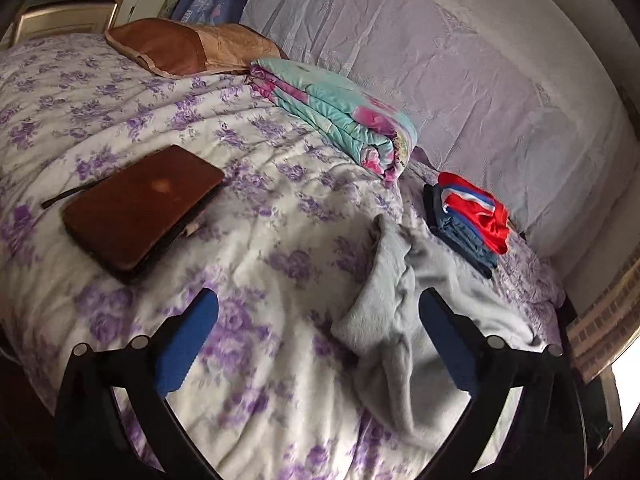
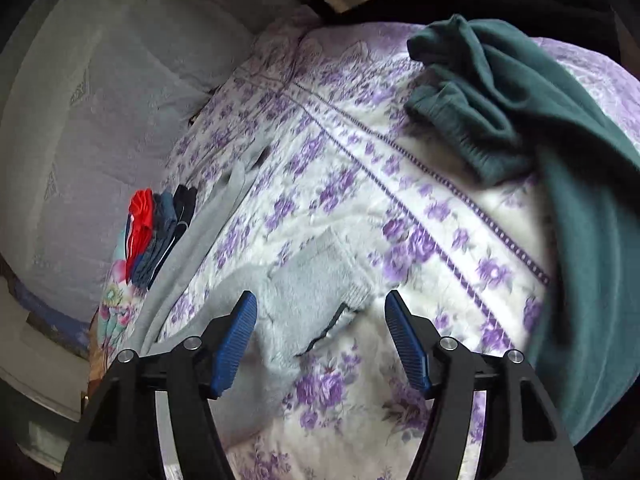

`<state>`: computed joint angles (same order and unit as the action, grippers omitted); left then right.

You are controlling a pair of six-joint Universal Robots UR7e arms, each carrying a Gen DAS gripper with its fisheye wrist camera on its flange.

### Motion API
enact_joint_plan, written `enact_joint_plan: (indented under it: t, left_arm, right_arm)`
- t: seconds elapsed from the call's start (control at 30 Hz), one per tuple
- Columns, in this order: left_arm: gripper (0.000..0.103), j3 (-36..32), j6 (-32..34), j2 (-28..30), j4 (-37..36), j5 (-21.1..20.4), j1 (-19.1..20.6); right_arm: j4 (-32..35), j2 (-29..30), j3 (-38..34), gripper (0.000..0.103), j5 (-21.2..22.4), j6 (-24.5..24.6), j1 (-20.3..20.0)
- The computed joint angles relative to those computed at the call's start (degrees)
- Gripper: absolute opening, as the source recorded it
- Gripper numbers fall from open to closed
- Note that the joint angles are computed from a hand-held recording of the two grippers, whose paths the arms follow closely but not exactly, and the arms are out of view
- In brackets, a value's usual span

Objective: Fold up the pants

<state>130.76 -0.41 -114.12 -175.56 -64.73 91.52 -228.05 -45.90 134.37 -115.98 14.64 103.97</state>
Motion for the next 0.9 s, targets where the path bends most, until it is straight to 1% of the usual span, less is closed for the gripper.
enact_joint_plan:
  t: [0.03, 0.07, 0.1, 0.13, 0.17, 0.23, 0.27, 0.3, 0.33, 0.4, 0.43, 0.47, 0.5, 0.53, 0.57, 0.6, 0.63, 0.7, 0.73, 0.77, 0.8, 0.83, 0.9]
  left_arm:
    - [0.097, -2.8, 0.0, 2.4, 1.3, -2.0, 0.9]
    - [0.097, -5.7, 0.5, 5.0, 2.7, -2.7, 1.0]
    - [0.097, -9.2, 1.8, 8.4, 4.2, -2.7, 1.0]
    - [0.097, -11.6, 2.9, 11.1, 5.4, -1.5, 0.2]
    - [0.097, -15.5, 4.3, 14.4, 8.4, -1.0, 0.0]
    - [0.097, -22.2, 4.8, 19.6, 16.0, -1.2, 0.3]
    - [0.097, -25.8, 4.1, 22.1, 20.4, -2.4, 0.8]
    - [0.097, -30.1, 3.5, 25.1, 25.8, -5.4, 2.1]
    - [0.097, -32.3, 2.9, 26.7, 28.8, -7.3, 2.8]
    - [0.096, -36.0, 1.9, 30.0, 33.3, -10.4, 4.3]
    - [0.093, -36.8, 2.1, 31.1, 34.1, -10.9, 4.8]
    - [0.086, -36.4, 2.9, 31.7, 32.4, -10.0, 4.8]
    - [0.077, -34.8, 4.8, 31.5, 28.4, -8.7, 4.5]
    - [0.056, -33.6, 5.7, 31.2, 25.6, -9.7, 4.8]
    - [0.048, -32.5, 5.8, 30.7, 22.9, -11.3, 5.2]
    - [0.040, -30.9, 6.1, 30.0, 19.3, -11.8, 5.3]
    - [0.017, -29.5, 6.3, 29.5, 15.4, -11.3, 5.4]
    - [0.012, -29.1, 4.7, 29.3, 12.4, -15.4, 7.0]
    - [0.005, -28.9, 3.9, 29.2, 11.2, -16.3, 7.5]
    - [0.005, -29.2, 3.1, 29.2, 11.1, -16.9, 8.0]
    - [0.004, -29.4, 2.5, 29.5, 10.8, -16.3, 8.1]
    - [0.004, -29.6, 1.8, 29.8, 10.8, -15.7, 8.1]
    - [0.004, -30.4, 1.1, 30.1, 11.9, -17.0, 8.7]
  right_arm:
    - [0.5, 0.1, -0.6, 0.067, 1.5, -0.1, -0.2]
    - [1.1, 0.4, -1.5, 0.067, 2.5, -0.4, -0.1]
    - [1.8, 1.1, -2.5, 0.067, 3.1, -0.6, 0.1]
    - [3.7, 1.3, -3.6, 0.067, 3.5, -0.7, 0.4]
    - [5.3, 1.6, -4.5, 0.067, 4.3, -0.6, 0.5]
    - [7.3, 2.3, -5.8, 0.067, 5.5, -0.2, 0.9]
    - [8.2, 2.6, -6.4, 0.067, 5.6, -0.1, 1.2]
    - [8.9, 2.8, -7.1, 0.067, 5.3, -0.4, 1.7]
    - [9.7, 3.1, -7.9, 0.067, 4.4, -0.7, 2.3]
    - [10.9, 3.6, -9.7, 0.067, 2.5, -1.9, 3.1]
    - [11.7, 3.8, -10.9, 0.067, 1.7, -2.4, 3.4]
    - [12.6, 4.0, -12.1, 0.067, 1.5, -3.0, 3.4]
    - [13.7, 4.2, -13.7, 0.067, 1.6, -3.7, 3.3]
    - [15.0, 4.5, -15.4, 0.067, 1.7, -4.2, 3.1]
    - [16.7, 4.9, -17.5, 0.067, 1.9, -4.5, 2.8]
    - [18.2, 5.3, -19.2, 0.067, 2.7, -4.5, 2.2]
    - [20.0, 5.8, -21.3, 0.067, 3.8, -4.4, 1.6]
    - [23.6, 7.4, -26.0, 0.067, 5.4, -3.2, 0.2]
    - [25.4, 8.4, -28.5, 0.066, 5.9, -2.5, -0.5]
    - [27.4, 9.4, -31.0, 0.061, 6.7, -1.8, -1.1]
    - [29.5, 10.5, -33.6, 0.055, 7.9, -0.9, -1.8]
    - [31.7, 11.7, -36.2, 0.054, 8.8, 0.1, -2.4]
    - [34.8, 13.8, -40.7, 0.054, 10.2, 2.2, -3.3]
